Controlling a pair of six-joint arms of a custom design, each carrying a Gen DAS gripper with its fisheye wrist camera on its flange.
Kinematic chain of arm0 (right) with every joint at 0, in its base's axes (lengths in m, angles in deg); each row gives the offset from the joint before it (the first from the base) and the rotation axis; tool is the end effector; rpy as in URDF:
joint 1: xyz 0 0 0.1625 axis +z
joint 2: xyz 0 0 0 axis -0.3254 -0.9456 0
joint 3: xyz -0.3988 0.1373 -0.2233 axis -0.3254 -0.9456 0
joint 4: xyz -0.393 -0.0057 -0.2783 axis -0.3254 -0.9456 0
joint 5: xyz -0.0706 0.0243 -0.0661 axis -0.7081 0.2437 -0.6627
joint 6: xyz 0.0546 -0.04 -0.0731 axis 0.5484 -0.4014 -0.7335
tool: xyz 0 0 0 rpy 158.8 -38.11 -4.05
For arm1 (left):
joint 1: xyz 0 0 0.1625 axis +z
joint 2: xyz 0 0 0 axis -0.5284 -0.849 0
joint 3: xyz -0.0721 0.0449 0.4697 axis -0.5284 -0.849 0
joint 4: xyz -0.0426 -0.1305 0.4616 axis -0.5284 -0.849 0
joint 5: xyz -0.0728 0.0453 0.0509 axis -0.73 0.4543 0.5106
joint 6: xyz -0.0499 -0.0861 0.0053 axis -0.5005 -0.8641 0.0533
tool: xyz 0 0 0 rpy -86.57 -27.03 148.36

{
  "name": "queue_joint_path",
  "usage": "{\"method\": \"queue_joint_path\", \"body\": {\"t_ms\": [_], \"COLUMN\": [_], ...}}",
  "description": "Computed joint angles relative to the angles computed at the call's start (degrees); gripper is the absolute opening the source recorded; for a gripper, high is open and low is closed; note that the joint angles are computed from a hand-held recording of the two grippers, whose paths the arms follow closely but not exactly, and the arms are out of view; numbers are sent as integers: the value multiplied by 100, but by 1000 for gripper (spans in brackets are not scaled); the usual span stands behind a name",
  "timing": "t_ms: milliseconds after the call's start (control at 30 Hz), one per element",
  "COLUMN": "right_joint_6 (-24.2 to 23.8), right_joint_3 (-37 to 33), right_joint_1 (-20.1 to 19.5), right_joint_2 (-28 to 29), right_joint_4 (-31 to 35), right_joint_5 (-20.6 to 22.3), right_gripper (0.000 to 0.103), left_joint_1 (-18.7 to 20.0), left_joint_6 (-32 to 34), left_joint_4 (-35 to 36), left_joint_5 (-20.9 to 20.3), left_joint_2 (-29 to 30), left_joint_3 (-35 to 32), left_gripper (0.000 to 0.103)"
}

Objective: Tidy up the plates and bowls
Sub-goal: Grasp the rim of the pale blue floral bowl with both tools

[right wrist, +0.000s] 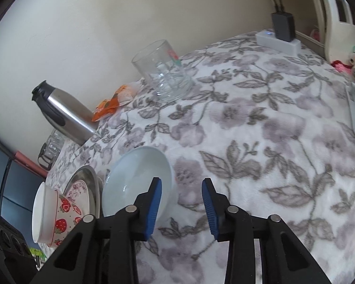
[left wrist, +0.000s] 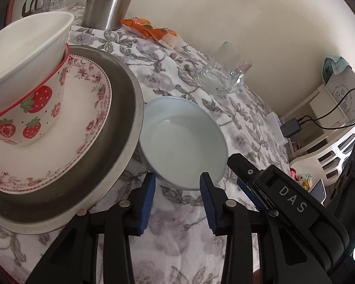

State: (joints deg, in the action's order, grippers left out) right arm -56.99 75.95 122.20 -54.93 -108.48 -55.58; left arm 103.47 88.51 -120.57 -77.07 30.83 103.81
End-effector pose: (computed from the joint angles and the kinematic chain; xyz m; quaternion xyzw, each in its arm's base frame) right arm 0.2432 -0.7558 0.0088 -0.2042 -0.8417 0.4475 0.2228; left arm -0.0958 -0.7987 0.1583 0.1548 0.9672 -0.1618 0.1202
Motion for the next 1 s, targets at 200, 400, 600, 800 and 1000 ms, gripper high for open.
{"method": "queue_joint_path", "body": {"t_ms": [200, 400, 600, 800, 1000], "right_joint_6": [-109, 301, 446, 515, 563], "right_joint_3": [-113, 75, 196, 302, 370], "right_joint_1": [-33, -176, -238, -334, -395], "right_joint_2": [50, -27, -84, -104, -112], "right_joint_4": [184, 207, 354, 283, 133], "right_joint_5": [158, 397, 232, 496, 732], "right_gripper": [34, 31, 23, 13, 12], "left_joint_1": [4, -14, -3, -25, -50], "left_joint_6": [64, 165, 127, 327, 537], "left_joint_4": [-34, -126, -191, -330, -419], "left_joint_5": [31, 152, 135, 191, 244], "left_joint_2": [-20, -22, -23, 12, 56], "left_joint_3": [35, 82, 87, 100, 89], "left_gripper": [36, 34, 34, 34, 34]}}
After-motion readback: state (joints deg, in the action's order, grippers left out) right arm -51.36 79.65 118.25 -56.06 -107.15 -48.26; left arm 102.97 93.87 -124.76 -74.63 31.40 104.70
